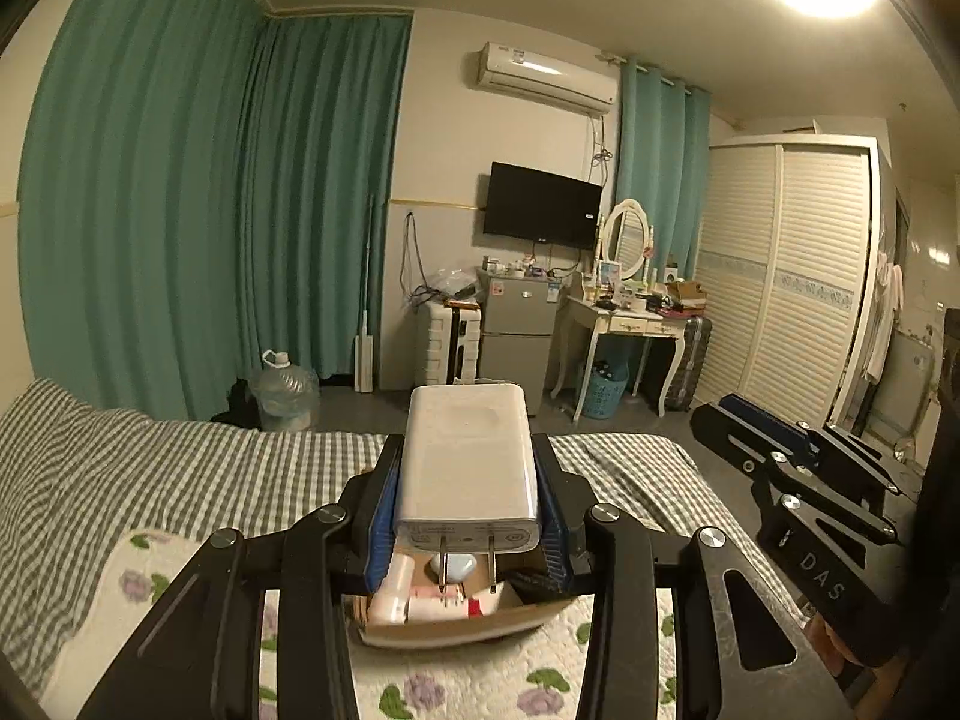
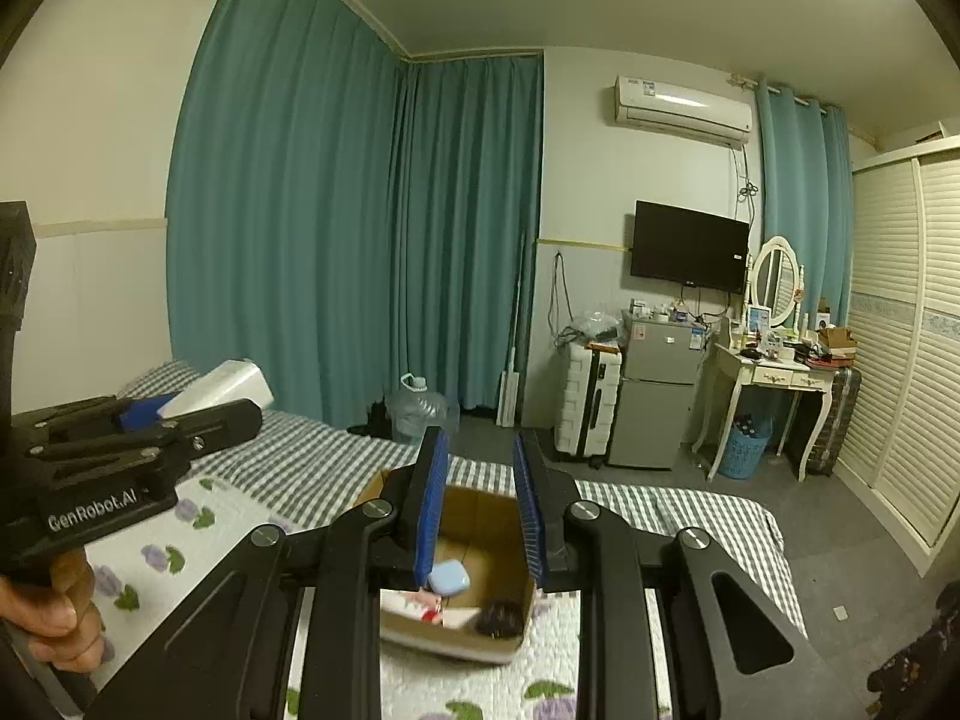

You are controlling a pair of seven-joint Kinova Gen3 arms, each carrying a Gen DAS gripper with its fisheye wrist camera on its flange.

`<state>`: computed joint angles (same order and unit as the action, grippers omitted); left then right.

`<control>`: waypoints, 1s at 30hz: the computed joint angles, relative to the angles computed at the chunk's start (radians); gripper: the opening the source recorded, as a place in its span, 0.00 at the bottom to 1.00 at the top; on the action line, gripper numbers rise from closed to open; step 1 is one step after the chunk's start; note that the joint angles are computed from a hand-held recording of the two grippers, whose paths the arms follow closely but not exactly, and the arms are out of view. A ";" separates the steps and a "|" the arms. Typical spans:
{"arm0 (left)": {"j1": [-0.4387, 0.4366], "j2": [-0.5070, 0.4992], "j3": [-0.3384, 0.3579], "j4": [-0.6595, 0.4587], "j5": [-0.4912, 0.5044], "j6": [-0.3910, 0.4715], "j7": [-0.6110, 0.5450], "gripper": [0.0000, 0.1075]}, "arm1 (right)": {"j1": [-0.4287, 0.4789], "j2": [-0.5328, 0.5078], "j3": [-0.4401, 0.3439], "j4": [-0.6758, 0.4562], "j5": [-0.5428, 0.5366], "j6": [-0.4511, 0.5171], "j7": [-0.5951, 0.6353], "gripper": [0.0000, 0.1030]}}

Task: Organize rigid objects
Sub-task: 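Carry the charger plug over the box and open the left tool to drop it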

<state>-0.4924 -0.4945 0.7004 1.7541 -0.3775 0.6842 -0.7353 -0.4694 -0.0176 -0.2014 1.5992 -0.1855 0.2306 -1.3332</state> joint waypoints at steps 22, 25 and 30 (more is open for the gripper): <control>-0.094 0.397 0.156 0.054 -0.386 -0.131 0.299 0.37 | -0.026 0.354 0.005 -0.255 0.118 0.053 -0.083 0.22; -0.065 0.454 0.136 0.068 -0.426 -0.155 0.330 0.37 | -0.035 0.400 0.016 -0.282 0.135 0.069 -0.096 0.22; 0.015 0.571 0.085 0.065 -0.503 -0.156 0.381 0.37 | -0.051 0.478 0.033 -0.350 0.161 0.138 -0.108 0.22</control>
<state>-0.4778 0.0765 0.7856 1.8195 -0.8810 0.5287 -0.3545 -0.5201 0.4601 -0.1679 1.2488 -0.0249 0.3690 -1.4413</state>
